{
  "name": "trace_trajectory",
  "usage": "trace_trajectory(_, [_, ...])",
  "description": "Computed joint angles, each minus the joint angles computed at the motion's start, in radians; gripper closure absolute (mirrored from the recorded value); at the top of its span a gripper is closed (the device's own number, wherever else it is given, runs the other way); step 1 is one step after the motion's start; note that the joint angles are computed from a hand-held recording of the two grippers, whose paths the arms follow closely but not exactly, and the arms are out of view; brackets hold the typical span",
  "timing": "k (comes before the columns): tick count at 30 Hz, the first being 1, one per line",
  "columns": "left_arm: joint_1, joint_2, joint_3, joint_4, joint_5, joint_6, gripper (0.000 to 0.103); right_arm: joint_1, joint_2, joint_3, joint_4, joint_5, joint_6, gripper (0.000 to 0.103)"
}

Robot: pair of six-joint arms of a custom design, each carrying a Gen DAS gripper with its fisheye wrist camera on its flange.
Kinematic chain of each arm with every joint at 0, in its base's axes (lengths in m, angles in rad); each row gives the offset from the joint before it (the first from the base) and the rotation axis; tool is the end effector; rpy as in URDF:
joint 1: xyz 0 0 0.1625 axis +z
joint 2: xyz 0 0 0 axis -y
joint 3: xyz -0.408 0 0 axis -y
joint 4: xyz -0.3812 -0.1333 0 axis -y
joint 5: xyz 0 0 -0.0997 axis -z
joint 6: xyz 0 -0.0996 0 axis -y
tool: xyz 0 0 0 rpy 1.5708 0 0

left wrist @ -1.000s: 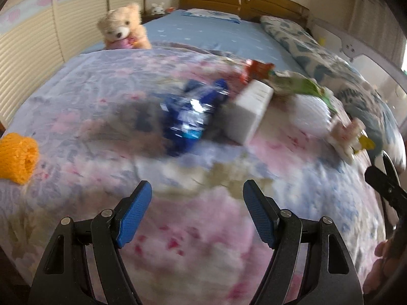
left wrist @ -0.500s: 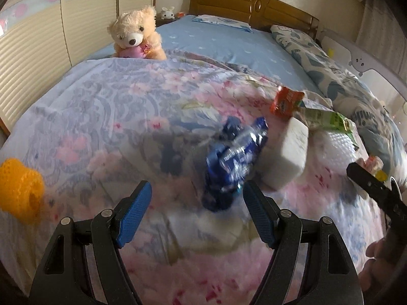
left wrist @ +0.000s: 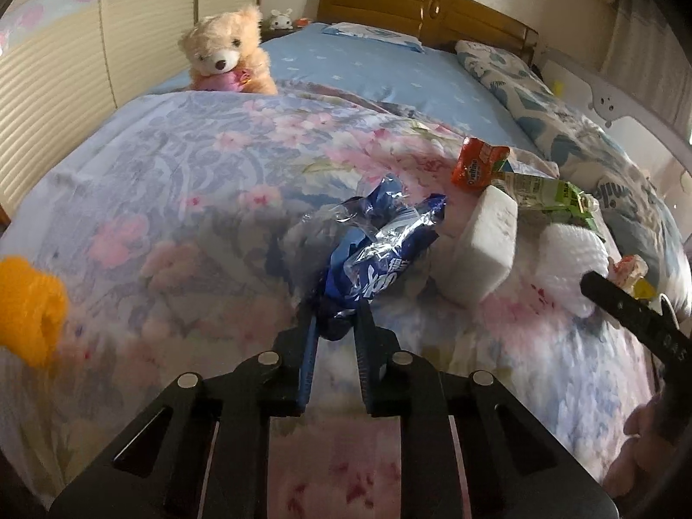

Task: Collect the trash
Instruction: 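Grasp the blue wrapper with the left tool while the right tool grasps the white foam net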

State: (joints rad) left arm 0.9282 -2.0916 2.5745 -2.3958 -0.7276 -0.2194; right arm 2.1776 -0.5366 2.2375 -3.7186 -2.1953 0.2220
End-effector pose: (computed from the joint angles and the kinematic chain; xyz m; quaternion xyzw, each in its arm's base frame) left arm 0.0160 -0.3252 0.3104 0.1207 0.8937 -0.3096 0.3015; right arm 0.3046 -0.3072 -0.0367 0.1106 -0.9239 0.3137 0.1893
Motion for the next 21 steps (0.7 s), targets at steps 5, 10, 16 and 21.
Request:
trace_trajectory(5, [-0.085,-0.18,0.024,0.217,0.011,-0.135,0.089,0.051,-0.037,0.054,0.002,0.016,0.039,0.092])
trace_trajectory(10, [-0.214,-0.354,0.034,0.494,0.018,-0.305,0.089,0.104,-0.076,0.111,0.0,0.016,0.083,0.092])
trace_trajectory(16, [-0.377,-0.477,0.036,0.765,-0.026,-0.481,0.089,0.146,-0.12,0.19,-0.01,-0.01,0.151,0.092])
trace_trajectory(21, [-0.504,-0.499,0.052,0.86,-0.076,-0.566,0.089,0.176,-0.157,0.261,-0.023,-0.059,0.22,0.092])
